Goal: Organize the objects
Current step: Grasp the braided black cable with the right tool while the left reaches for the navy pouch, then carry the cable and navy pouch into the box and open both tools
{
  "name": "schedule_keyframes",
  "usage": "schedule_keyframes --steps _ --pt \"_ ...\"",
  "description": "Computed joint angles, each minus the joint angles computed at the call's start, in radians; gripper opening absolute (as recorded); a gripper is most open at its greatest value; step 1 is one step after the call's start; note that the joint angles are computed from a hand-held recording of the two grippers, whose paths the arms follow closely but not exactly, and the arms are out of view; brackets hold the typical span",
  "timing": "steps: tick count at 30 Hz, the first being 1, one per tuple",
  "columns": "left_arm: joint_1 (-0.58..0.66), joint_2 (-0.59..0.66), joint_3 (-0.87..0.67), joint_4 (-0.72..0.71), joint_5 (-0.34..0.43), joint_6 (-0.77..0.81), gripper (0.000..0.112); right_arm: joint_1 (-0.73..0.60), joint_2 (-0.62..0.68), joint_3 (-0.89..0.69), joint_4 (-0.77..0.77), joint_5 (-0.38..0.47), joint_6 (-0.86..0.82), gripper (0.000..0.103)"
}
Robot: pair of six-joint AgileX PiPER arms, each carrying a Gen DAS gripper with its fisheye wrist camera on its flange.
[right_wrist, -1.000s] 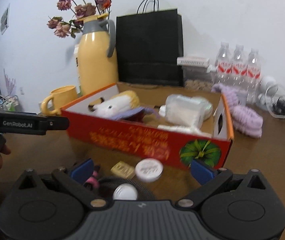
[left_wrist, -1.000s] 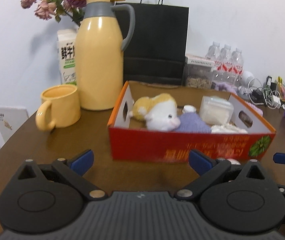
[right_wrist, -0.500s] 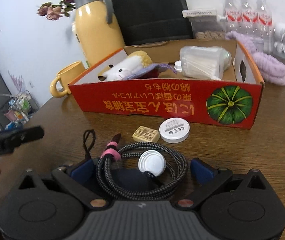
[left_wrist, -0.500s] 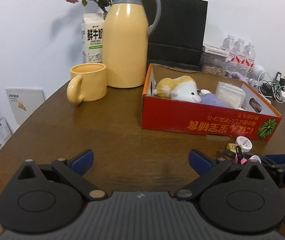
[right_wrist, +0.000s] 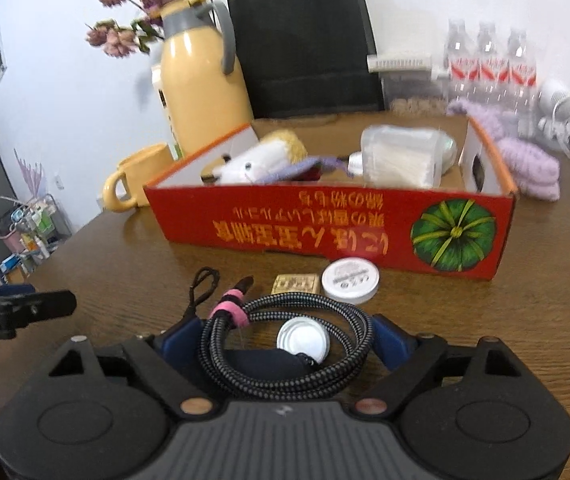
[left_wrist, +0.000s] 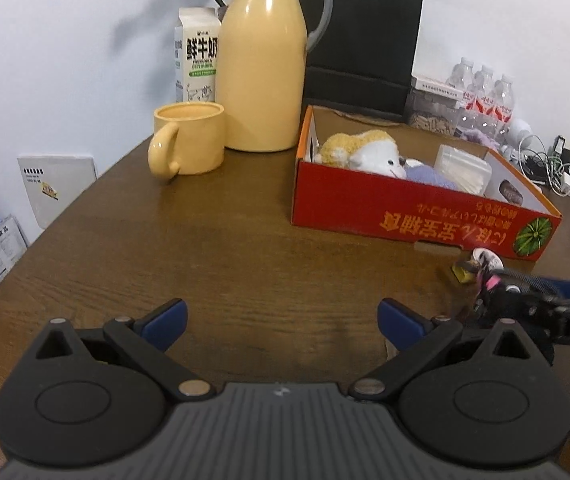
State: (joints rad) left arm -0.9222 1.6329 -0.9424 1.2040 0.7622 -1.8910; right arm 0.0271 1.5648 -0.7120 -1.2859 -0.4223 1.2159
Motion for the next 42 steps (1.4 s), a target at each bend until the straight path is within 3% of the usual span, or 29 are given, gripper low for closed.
schedule_keyframes --steps 4,7,15,27,30,37,39,42 --pt "0.014 0.011 -0.014 -0.073 -0.035 0.087 0.103 -0.012 -0.071 0.109 0.318 -0.057 -0.347 0.089" --pt "0.005 0.012 -0.007 -0.094 -0.053 0.119 0.103 -0.021 -0.109 0.160 0.443 -0.084 -0.485 0.089" --pt "-0.013 0.026 -0.008 -0.121 -0.081 0.150 0.103 -0.065 -0.141 0.203 0.438 -0.111 -0.491 0.089" --pt "-0.031 0.085 -0.062 -0.101 -0.034 0.152 0.101 -0.099 -0.157 0.232 0.427 -0.142 -0.482 0.089" --pt "-0.025 0.086 -0.069 -0.128 -0.028 0.171 0.092 -0.106 -0.158 0.233 0.423 -0.148 -0.476 0.089" --pt "-0.026 0.098 -0.072 -0.153 -0.032 0.190 0.091 -0.105 -0.159 0.238 0.428 -0.152 -0.479 0.089" --pt "-0.040 0.117 -0.089 -0.140 -0.021 0.188 0.086 -0.104 -0.159 0.240 0.435 -0.153 -0.487 0.089" --pt "-0.063 0.121 -0.082 -0.066 -0.037 0.140 0.043 -0.097 -0.162 0.243 0.448 -0.149 -0.499 0.089"
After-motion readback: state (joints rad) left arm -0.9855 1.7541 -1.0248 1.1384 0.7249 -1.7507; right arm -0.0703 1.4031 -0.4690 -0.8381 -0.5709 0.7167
